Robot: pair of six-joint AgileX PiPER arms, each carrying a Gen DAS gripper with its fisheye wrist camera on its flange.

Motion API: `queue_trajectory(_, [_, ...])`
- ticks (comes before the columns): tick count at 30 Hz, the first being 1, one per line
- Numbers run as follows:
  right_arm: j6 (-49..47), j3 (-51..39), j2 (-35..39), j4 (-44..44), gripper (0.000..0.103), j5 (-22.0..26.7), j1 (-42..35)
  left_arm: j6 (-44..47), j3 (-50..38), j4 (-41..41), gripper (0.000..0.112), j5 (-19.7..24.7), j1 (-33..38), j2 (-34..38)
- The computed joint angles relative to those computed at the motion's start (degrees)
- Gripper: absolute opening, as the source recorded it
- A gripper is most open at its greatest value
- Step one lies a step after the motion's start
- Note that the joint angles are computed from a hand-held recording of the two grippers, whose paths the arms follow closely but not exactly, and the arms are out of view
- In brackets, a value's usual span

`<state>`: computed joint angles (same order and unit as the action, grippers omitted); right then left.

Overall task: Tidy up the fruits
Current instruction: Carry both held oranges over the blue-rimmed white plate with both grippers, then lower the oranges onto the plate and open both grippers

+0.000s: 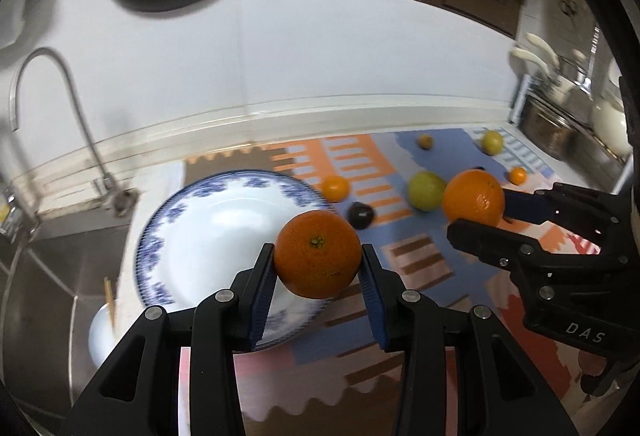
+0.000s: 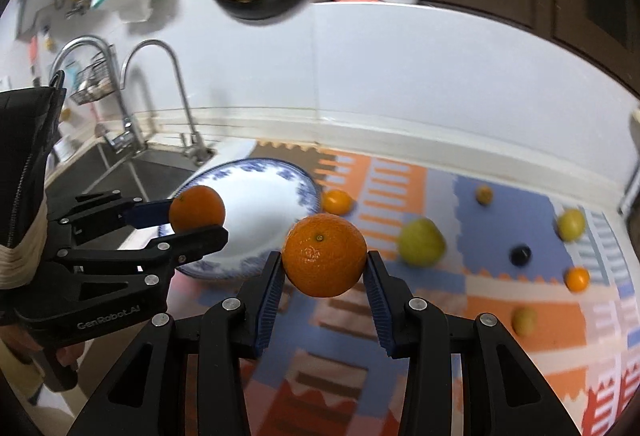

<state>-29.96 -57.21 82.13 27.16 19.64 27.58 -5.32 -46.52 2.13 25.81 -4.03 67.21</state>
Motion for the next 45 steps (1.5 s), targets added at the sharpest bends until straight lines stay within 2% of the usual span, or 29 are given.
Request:
queue_trajectory(8, [-8.6, -6.4, 5.9, 7.1, 0.042, 1.8, 3.0, 0.4, 1.2, -0.4, 0.04, 0.3, 6.5, -0.2])
queue_trajectory(14, [-10.2, -10.8, 10.8, 7.6, 0.042, 2.7, 5.2, 0.5, 1.6, -0.8, 0.04, -0.4, 9.8, 2.1])
queue_trajectory(21, [-9.9, -16.2, 17.0, 6.1, 0.042, 4.6, 6.1, 4.2, 1.5, -5.4, 0.04, -0.8, 12.9, 6.0])
queue_trajectory(33, [-6.8, -21.7, 24.7, 3.0, 0.042, 7.2, 6.2, 5.5, 0.8, -6.2, 0.04, -1.8, 14.5, 11.8])
queue_trajectory(41, [-5.5, -23.1, 26.5, 1.7, 0.042, 7.8, 6.7, 4.6, 0.9, -4.4, 0.04, -2.6, 14.5, 12.2])
queue_trajectory(42, [-5.0, -22.8, 26.4, 1.2, 0.042, 7.3, 6.9, 4.3, 0.8, -4.1, 0.041, -2.4, 14.5, 12.1])
queue_trajectory(44, [-5.2, -22.6, 26.3, 1.4, 0.042, 7.1, 6.9, 3.2, 0.8, -3.2, 0.054, -2.5, 14.4, 11.7])
queue_trajectory(45, [-5.5, -22.6, 26.3, 1.8, 0.043, 7.2, 6.8, 2.1, 0.9, -2.1, 0.056, -2.5, 14.1, 11.1])
